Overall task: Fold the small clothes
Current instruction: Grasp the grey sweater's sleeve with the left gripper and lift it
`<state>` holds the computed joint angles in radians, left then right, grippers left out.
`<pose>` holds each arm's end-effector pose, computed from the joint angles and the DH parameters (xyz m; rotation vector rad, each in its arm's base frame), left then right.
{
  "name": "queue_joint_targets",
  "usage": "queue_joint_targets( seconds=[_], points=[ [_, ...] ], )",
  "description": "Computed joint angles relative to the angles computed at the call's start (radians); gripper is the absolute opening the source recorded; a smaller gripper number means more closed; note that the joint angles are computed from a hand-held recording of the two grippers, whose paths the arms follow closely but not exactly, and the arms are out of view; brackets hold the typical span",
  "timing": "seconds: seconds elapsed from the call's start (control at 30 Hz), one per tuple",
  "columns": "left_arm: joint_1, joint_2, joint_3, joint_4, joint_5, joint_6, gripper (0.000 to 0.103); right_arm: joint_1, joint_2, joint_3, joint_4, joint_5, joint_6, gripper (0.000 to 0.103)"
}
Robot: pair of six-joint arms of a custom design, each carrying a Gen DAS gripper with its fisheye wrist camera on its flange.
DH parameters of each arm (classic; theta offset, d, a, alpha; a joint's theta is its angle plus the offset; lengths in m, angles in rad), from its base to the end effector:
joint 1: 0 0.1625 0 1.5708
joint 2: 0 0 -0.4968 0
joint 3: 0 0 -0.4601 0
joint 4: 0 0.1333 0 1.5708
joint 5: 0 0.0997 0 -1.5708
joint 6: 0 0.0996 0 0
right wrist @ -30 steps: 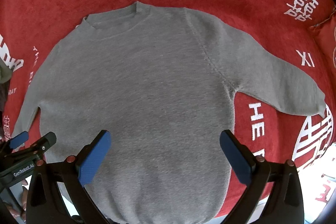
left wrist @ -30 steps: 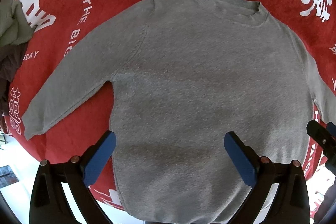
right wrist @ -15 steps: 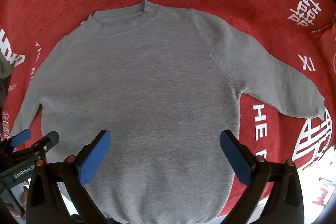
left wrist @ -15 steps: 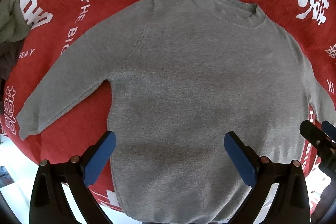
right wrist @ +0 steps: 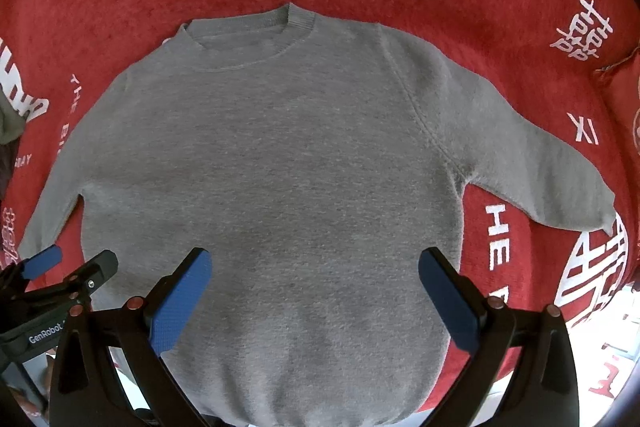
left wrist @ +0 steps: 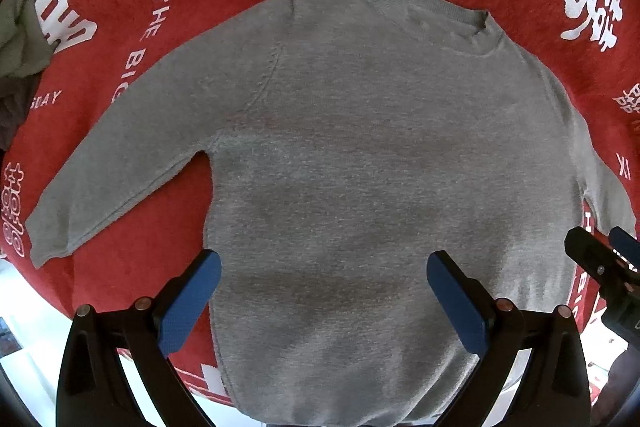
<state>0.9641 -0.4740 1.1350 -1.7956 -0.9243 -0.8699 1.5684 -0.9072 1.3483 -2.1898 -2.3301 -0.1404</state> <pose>-0.3327 -0.8184 -0.0074 -0.1370 2.3806 -0.1464 0.0627 -0.8331 0.3040 0.0792 -2.3691 0.1433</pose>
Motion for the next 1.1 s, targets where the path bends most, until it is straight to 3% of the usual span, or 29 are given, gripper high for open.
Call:
queue_joint_targets(
  seconds=[0.23, 0.4, 0.7, 1.1],
  points=[
    [0.005, -0.019, 0.033, -0.064, -0.017, 0.011, 0.103, 0.01, 0.007, 0.003, -0.018, -0.006, -0.025, 0.103],
    [0.023, -0.079, 0.136, -0.248, -0.051, -0.005, 0.103, 0.019, 0.014, 0.007, -0.024, 0.004, -0.054, 0.103],
    [0.064, -0.191, 0.312, -0.459, -0.02, -0.03, 0.103, 0.035, 0.031, 0.029, -0.05, 0.063, -0.099, 0.103],
    [0.168, -0.401, 0.705, -0.999, 0.011, -0.229, 0.103, 0.055, 0.074, 0.045, -0.051, 0.094, -0.131, 0.103]
  ],
)
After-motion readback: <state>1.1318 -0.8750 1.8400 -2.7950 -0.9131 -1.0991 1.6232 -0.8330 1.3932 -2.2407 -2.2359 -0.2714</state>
